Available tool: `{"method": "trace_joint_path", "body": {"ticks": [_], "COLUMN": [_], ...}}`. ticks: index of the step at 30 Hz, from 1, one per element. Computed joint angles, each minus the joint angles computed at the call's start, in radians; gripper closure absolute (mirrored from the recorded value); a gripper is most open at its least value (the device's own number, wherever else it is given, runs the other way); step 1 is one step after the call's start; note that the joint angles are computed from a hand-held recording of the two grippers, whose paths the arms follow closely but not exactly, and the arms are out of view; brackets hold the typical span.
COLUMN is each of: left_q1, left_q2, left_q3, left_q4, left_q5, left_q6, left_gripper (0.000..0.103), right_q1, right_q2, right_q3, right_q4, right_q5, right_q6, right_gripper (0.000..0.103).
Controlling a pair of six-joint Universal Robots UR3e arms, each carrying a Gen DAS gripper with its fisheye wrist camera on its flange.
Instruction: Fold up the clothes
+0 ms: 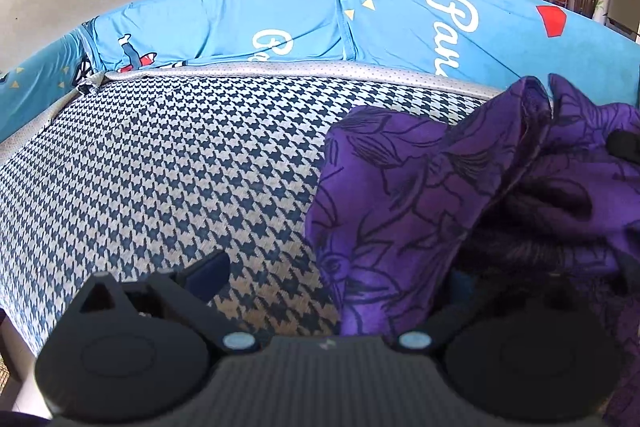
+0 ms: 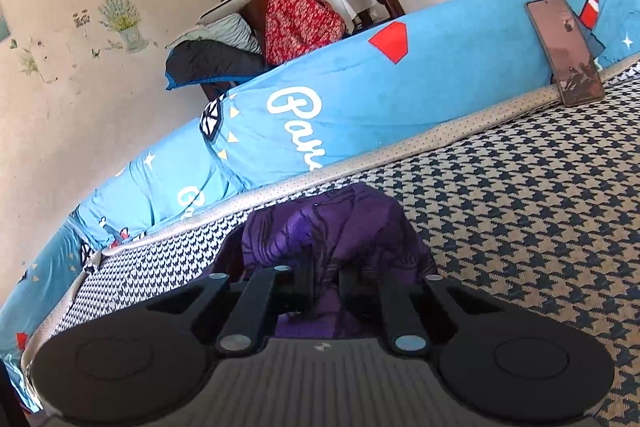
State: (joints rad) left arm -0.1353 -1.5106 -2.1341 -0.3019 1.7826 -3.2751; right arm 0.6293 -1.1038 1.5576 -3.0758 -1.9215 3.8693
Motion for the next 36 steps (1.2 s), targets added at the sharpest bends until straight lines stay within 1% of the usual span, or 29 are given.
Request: {"method": "trace_joint_path", "body": {"ticks": [3,5,7,9,11,12,13,15,16,17,18,19,20,21,22,24,26,28,30,33,36], "left_q1": [-0.019,-0.024,-0.005,0.025,0.036,0.055,0.084,0.128,0.134,0.137,0.129,0.123,0.123,0.131,0.145,0.166,0.178,0.193,0.206,0.192,0.186], "left_q2": [0.001,0.006,0.039,0.078,0.095,0.116,0.152,0.208,0.227,0.243,0.249,0.256,0.267,0.279,0.295,0.332,0.364,0.396,0.430,0.466,0.495], "left_q3": [0.005,0.004,-0.016,-0.034,-0.038,-0.056,-0.090,-0.137,-0.155,-0.173,-0.188,-0.198,-0.203,-0.204,-0.208,-0.234,-0.250,-0.250,-0.252,-0.250,-0.240], "left_q4": [-0.009,-0.033,-0.063,-0.113,-0.181,-0.197,-0.203,-0.218,-0.223,-0.226,-0.220,-0.223,-0.246,-0.276,-0.304,-0.320,-0.326,-0.347,-0.366,-0.372,-0.380], "left_q5": [0.036,0.059,0.050,0.027,0.051,0.043,0.015,-0.042,-0.044,-0.043,-0.022,-0.008,-0.002,-0.010,-0.026,-0.051,-0.063,-0.083,-0.102,-0.104,-0.117], "left_q6": [-0.016,-0.037,-0.064,-0.087,-0.116,-0.125,-0.128,-0.119,-0.113,-0.107,-0.109,-0.114,-0.124,-0.133,-0.134,-0.118,-0.100,-0.095,-0.094,-0.088,-0.094], "left_gripper": [0.000,0.000,0.000,0.000,0.000,0.000,0.000,0.000,0.000,0.000,0.000,0.000,0.000,0.000,0.000,0.000,0.000,0.000,0.000,0.000,0.000], "right_q1": [-0.011,-0.009,-0.004,-0.005,-0.009,-0.020,-0.036,-0.078,-0.096,-0.102,-0.101,-0.100,-0.094,-0.080,-0.066,-0.052,-0.060,-0.070,-0.073,-0.074,-0.098], "right_q2": [-0.049,-0.081,-0.109,-0.140,-0.173,-0.195,-0.218,-0.264,-0.283,-0.294,-0.300,-0.305,-0.310,-0.310,-0.309,-0.323,-0.350,-0.373,-0.380,-0.388,-0.425], "right_q3": [0.057,0.085,0.107,0.134,0.159,0.174,0.194,0.247,0.271,0.285,0.297,0.307,0.312,0.311,0.304,0.314,0.349,0.375,0.383,0.393,0.452], "right_q4": [-0.028,-0.030,-0.026,-0.012,0.013,0.047,0.071,0.092,0.099,0.105,0.109,0.113,0.115,0.124,0.142,0.149,0.117,0.103,0.114,0.125,0.080], "right_q5": [-0.045,-0.106,-0.168,-0.218,-0.266,-0.282,-0.278,-0.223,-0.196,-0.190,-0.198,-0.206,-0.223,-0.261,-0.304,-0.350,-0.322,-0.265,-0.224,-0.177,-0.094], "right_q6": [0.048,0.049,0.041,0.058,0.083,0.113,0.141,0.183,0.200,0.210,0.214,0.216,0.216,0.220,0.221,0.201,0.179,0.151,0.125,0.085,0.099], "right_gripper": [0.093,0.093,0.093,0.094,0.096,0.096,0.097,0.096,0.096,0.096,0.096,0.096,0.092,0.091,0.085,0.081,0.074,0.070,0.068,0.067,0.059]}}
